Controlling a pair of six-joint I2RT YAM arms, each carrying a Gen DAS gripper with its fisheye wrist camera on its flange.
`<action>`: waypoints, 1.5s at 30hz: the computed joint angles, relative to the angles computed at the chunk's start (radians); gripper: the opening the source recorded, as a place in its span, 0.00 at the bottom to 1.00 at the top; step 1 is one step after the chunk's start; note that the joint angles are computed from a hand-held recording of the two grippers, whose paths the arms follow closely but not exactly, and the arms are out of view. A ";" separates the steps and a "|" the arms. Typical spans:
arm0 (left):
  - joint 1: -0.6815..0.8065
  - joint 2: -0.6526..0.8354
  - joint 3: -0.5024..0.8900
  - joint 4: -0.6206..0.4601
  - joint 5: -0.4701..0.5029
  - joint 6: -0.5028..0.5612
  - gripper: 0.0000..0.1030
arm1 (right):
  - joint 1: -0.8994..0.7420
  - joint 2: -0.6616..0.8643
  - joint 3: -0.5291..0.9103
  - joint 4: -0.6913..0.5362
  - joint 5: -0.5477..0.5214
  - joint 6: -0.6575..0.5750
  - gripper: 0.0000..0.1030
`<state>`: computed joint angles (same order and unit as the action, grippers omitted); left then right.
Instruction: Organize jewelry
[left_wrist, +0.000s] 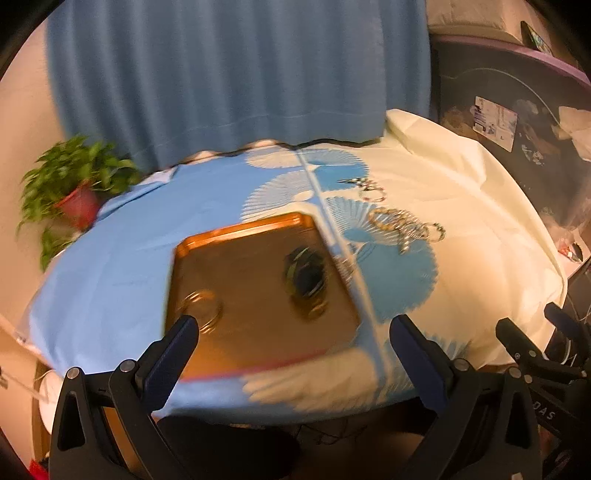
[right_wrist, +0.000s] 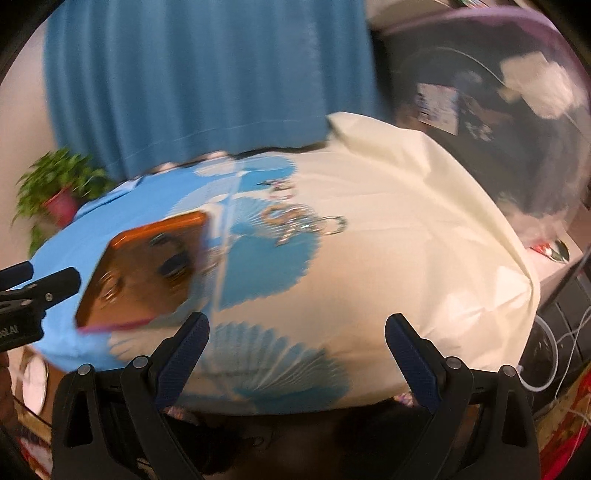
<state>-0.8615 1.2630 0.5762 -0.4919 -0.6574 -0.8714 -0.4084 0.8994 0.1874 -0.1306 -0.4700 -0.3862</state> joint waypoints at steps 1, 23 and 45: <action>0.031 0.033 0.020 0.040 0.023 0.039 1.00 | -0.004 0.075 0.022 0.053 0.008 0.008 0.93; 0.385 1.043 1.006 0.038 0.402 0.422 0.99 | 0.193 1.248 0.859 0.344 0.251 0.170 0.93; 0.449 1.345 1.444 -0.168 0.559 0.504 0.10 | 0.225 1.433 1.096 0.224 0.287 0.110 0.91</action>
<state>-0.4127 2.6082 2.0199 -0.6603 -0.0987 -0.3674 -0.1838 2.3328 1.2833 0.0931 -0.1827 -0.2762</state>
